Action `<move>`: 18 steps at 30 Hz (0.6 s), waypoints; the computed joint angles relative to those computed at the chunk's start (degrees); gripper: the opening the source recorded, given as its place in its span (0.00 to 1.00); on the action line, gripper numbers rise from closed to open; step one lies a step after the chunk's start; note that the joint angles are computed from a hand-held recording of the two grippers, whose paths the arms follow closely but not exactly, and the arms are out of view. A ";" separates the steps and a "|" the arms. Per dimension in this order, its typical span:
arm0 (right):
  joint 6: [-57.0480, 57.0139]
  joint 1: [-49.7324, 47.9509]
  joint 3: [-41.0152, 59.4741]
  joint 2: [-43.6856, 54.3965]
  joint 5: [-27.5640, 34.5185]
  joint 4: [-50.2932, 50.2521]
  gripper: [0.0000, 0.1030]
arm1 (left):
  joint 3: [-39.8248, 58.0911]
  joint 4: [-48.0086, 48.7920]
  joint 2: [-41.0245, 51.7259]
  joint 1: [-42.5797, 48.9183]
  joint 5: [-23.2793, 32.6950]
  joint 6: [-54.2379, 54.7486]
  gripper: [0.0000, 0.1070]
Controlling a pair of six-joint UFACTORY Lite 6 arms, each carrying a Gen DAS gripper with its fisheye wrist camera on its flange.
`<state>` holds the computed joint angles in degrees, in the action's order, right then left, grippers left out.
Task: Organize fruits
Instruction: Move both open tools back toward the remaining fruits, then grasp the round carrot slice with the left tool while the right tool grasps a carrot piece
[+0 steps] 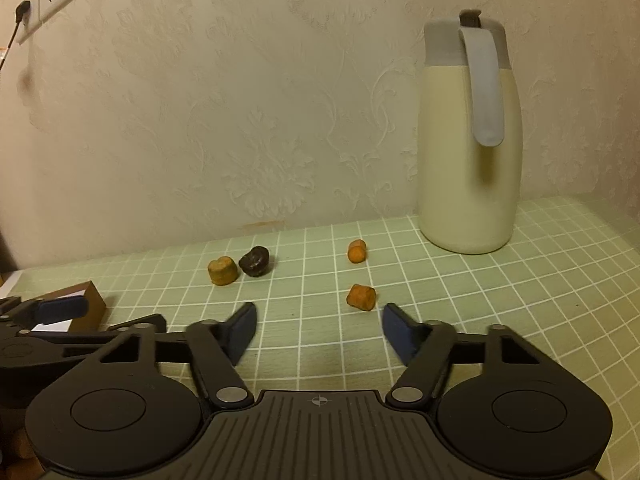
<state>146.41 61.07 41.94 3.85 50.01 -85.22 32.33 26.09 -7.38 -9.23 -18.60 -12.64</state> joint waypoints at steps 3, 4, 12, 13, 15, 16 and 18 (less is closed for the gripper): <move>1.03 -2.28 -0.52 -0.08 -2.26 -1.98 0.59 | 2.62 -1.32 3.64 -0.99 -0.24 0.38 0.71; 1.14 -2.99 -0.53 0.10 -2.78 -2.52 0.58 | 3.58 -1.11 4.84 -1.19 -0.29 -0.03 0.70; 5.17 -10.16 -1.81 0.44 -8.35 -9.02 0.49 | 11.25 -3.13 13.93 -1.87 -0.78 0.85 0.60; 5.48 -11.08 -1.57 0.93 -8.84 -9.68 0.48 | 12.41 -2.96 15.10 -1.91 -0.68 0.64 0.59; 6.53 -12.61 -1.15 1.94 -9.72 -11.44 0.47 | 14.66 -4.39 17.33 -2.07 -0.61 2.07 0.59; 7.70 -13.56 -0.96 2.52 -10.42 -12.67 0.47 | 16.01 -4.56 18.53 -2.16 -0.36 2.09 0.59; 8.70 -15.21 -0.14 4.02 -11.35 -13.96 0.47 | 18.45 -4.36 20.79 -2.34 -0.16 1.70 0.59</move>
